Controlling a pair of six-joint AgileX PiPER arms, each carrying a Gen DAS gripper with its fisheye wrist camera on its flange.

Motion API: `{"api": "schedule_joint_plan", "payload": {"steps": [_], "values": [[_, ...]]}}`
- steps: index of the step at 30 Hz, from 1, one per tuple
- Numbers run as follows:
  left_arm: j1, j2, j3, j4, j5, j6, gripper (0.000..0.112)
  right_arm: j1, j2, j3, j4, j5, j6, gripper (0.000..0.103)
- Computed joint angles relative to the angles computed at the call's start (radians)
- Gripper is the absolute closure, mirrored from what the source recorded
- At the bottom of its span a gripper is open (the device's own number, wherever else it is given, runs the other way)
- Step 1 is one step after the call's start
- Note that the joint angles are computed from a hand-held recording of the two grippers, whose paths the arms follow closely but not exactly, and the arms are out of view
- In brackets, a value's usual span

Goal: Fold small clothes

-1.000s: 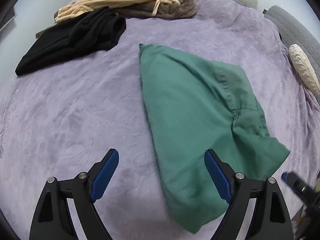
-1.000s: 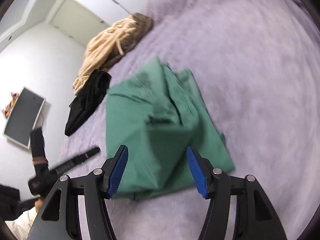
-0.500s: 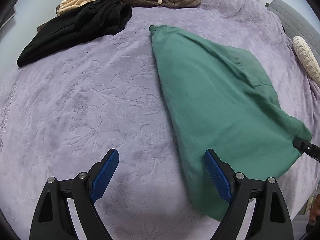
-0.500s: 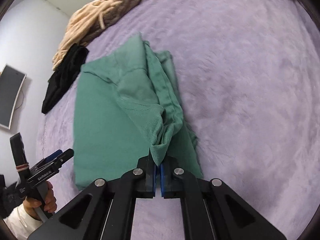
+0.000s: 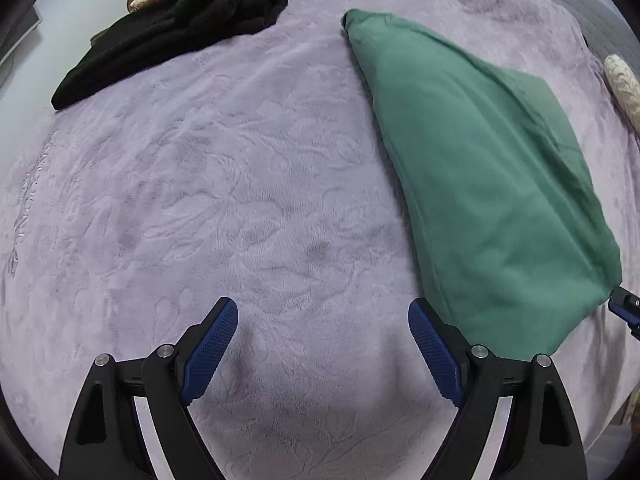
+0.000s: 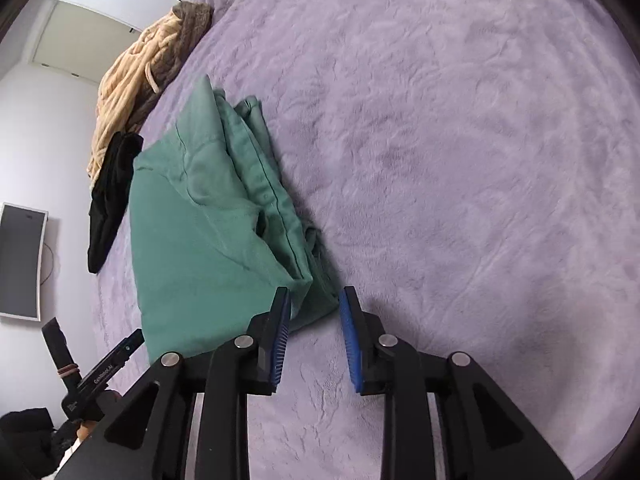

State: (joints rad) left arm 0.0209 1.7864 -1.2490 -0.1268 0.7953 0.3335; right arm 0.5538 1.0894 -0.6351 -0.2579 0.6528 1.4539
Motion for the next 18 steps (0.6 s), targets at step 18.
{"api": "schedule_joint_plan", "payload": {"steps": [18], "values": [[-0.055, -0.056, 0.096, -0.049, -0.061, 0.047, 0.024, -0.417, 0.679, -0.621, 0.493, 0.000, -0.973, 0.075]]}}
